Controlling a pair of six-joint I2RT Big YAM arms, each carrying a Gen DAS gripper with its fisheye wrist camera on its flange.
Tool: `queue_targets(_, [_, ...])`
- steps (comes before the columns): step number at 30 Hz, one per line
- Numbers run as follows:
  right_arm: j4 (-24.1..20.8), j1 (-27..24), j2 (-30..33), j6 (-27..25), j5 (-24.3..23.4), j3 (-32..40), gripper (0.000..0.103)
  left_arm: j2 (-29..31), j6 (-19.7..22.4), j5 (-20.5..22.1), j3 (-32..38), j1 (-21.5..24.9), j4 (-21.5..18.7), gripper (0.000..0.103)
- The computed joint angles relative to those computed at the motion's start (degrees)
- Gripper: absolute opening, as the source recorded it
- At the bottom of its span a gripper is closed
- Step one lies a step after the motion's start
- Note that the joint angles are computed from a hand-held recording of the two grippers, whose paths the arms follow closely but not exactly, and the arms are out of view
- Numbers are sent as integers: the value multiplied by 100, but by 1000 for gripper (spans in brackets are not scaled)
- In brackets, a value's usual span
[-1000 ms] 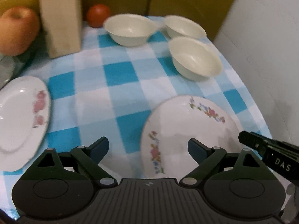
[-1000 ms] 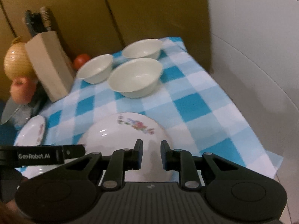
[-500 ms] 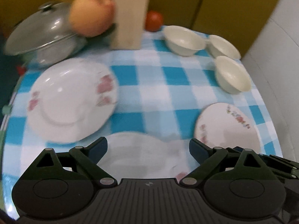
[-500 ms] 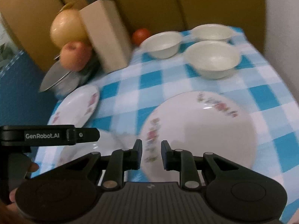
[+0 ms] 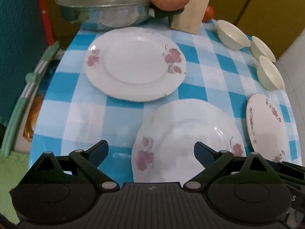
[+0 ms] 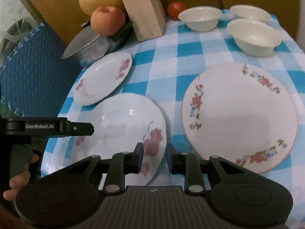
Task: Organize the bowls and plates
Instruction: 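Close the right gripper on the rim of the pink-flower plate, then carry the pink-flower plate over the floral-rim plate with the right gripper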
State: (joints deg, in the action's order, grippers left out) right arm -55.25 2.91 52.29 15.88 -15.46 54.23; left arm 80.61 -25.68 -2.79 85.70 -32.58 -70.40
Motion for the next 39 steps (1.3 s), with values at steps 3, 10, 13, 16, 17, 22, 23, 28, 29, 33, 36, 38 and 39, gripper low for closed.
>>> queue_targets(3, [-35, 59, 38, -5, 25, -8, 25, -66, 50, 12, -105, 9, 19, 98])
queue_targets(10, [6, 139, 50, 9, 101, -41, 27, -154, -41, 173, -316, 136, 86, 96])
queue_targets(13, [46, 139, 44, 29, 110, -56, 27, -138, -20, 176, -343, 143, 96, 96])
queue_targets(16, [66, 148, 40, 33, 118, -64, 27, -131, 30, 154, -353, 114, 132, 96])
queue_targets(17, [90, 148, 34, 19, 106, -75, 28, -134, 36, 170, -359, 109, 146, 96])
queue_targets(22, [259, 204, 28, -21, 194, -117, 29, -127, 94, 115, -379, 35, 214, 96])
queue_targets(23, [297, 199, 33, -40, 187, -127, 29, -117, 113, 106, -374, 15, 225, 96])
queue_targets(28, [458, 204, 79, -12, 188, -147, 26, -45, 212, 98, -317, -71, 260, 96])
queue_targets(29, [470, 228, 95, 6, 222, -137, 26, -23, 205, 132, -293, -86, 257, 96])
queue_targets(33, [564, 300, 164, 43, 360, -109, 26, 172, 93, 16, -80, -223, 68, 101])
queue_targets(36, [614, 298, 147, -7, 363, -142, 26, 237, 173, -155, -29, -307, -20, 102])
queue_targets(38, [629, 307, 139, -51, 370, -152, 26, 233, 198, -217, -39, -337, -29, 101])
queue_targets(39, [631, 293, 143, -65, 346, -151, 26, 220, 200, -244, -54, -344, -13, 101])
